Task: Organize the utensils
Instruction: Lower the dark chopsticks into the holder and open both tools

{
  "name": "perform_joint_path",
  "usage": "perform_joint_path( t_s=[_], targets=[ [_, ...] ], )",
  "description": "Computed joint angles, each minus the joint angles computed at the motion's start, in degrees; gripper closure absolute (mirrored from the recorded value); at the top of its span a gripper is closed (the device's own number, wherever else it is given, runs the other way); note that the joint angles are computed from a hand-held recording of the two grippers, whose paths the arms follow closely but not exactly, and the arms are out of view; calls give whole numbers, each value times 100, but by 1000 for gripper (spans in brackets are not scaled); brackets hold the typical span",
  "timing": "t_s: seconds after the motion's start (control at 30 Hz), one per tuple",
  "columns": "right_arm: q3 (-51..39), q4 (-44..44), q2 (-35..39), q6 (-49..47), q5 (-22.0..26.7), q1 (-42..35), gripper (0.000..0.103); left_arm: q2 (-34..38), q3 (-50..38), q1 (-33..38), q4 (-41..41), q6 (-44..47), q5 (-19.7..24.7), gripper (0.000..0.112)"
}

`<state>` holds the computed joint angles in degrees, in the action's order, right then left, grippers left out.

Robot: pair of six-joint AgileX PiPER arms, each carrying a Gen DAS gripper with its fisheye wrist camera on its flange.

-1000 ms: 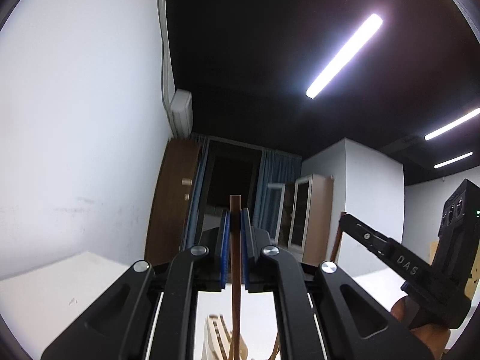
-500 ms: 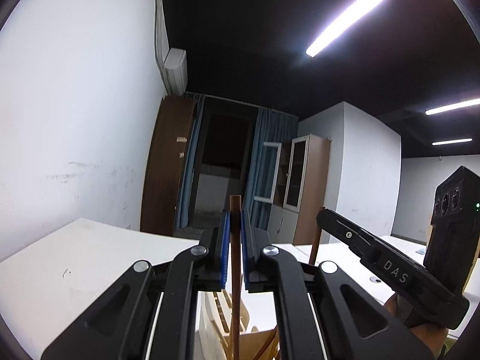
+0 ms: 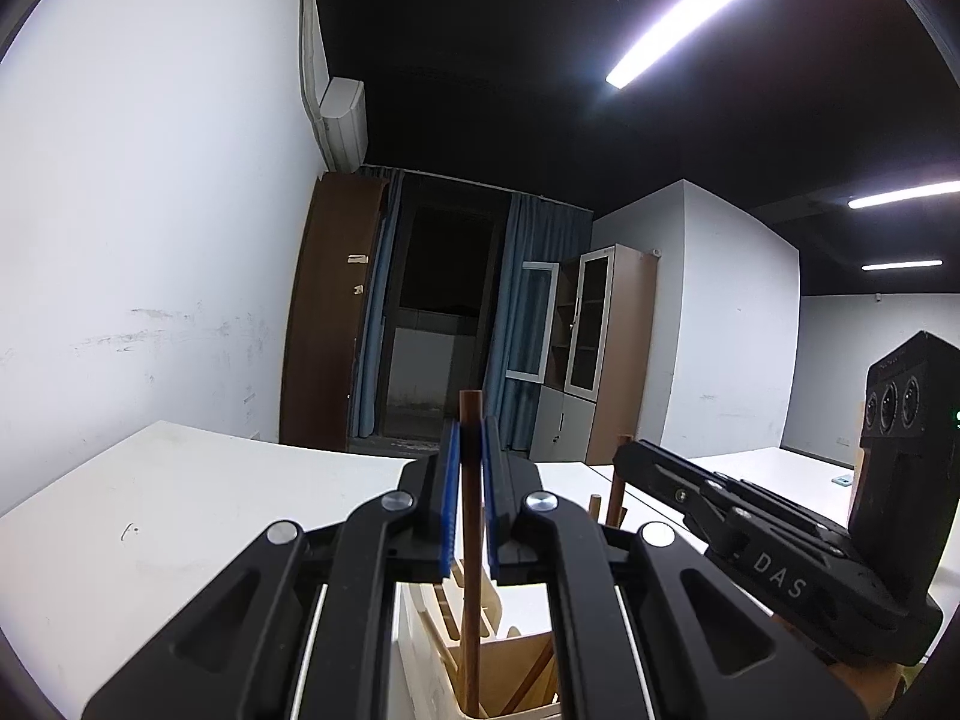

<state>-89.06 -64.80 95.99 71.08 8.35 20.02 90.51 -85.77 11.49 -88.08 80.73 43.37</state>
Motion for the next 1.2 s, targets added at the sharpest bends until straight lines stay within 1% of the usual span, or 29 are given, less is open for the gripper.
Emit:
perform_joint_path(
  t_s=[0.1, 0.13, 0.2, 0.23, 0.27, 0.37, 0.4, 0.43, 0.5, 0.53, 0.57, 0.73, 0.8, 0.93, 1.0, 1.1, 1.2],
  targets=[
    [21, 1, 18, -38, 69, 45, 97, 7, 31, -13, 2, 45, -14, 105],
    [-33, 225, 50, -274, 96, 51, 97, 20, 15, -18, 42, 26, -3, 105],
    [-191, 973, 109, -1019, 152, 26, 97, 24, 33, -24, 32, 64, -6, 105],
    [-205, 1124, 120, -1160, 193, 33, 97, 33, 29, -23, 54, 59, 13, 105],
    [-215, 1079, 134, -1104, 239, 41, 97, 39, 32, -24, 59, 57, 20, 105],
    [-302, 1556, 222, -1542, 351, 23, 96, 77, 19, -65, 224, -24, -1, 105],
    [-323, 1486, 244, -1457, 408, 28, 96, 129, -62, -67, 347, -160, 53, 105],
    [-249, 1301, 217, -1236, 415, 36, 93, 161, -117, -51, 425, -294, 97, 105],
    [-242, 1329, 206, -1194, 419, 5, 84, 205, -224, -7, 567, -605, 128, 98],
    [-214, 1221, 186, -1065, 415, 1, 82, 226, -272, 36, 577, -686, 177, 89],
    [-199, 1232, 163, -1057, 414, -15, 82, 236, -297, 97, 524, -715, 237, 87],
    [-77, 920, 77, -675, 444, -34, 81, 251, -447, 313, 513, -951, 456, 87],
    [197, 319, -48, -64, 401, -8, 81, 221, -458, 375, 532, -986, 525, 87],
    [349, -3, -155, 233, 446, 40, 76, 59, -267, 467, 481, -871, 577, 87],
    [401, -58, -220, 280, 524, 108, 76, -75, -63, 504, 443, -768, 579, 87],
    [508, -142, -325, 334, 613, 180, 76, -181, 9, 554, 563, -830, 614, 86],
    [634, -328, -433, 517, 683, 246, 73, -268, -11, 589, 747, -996, 632, 83]
  ],
)
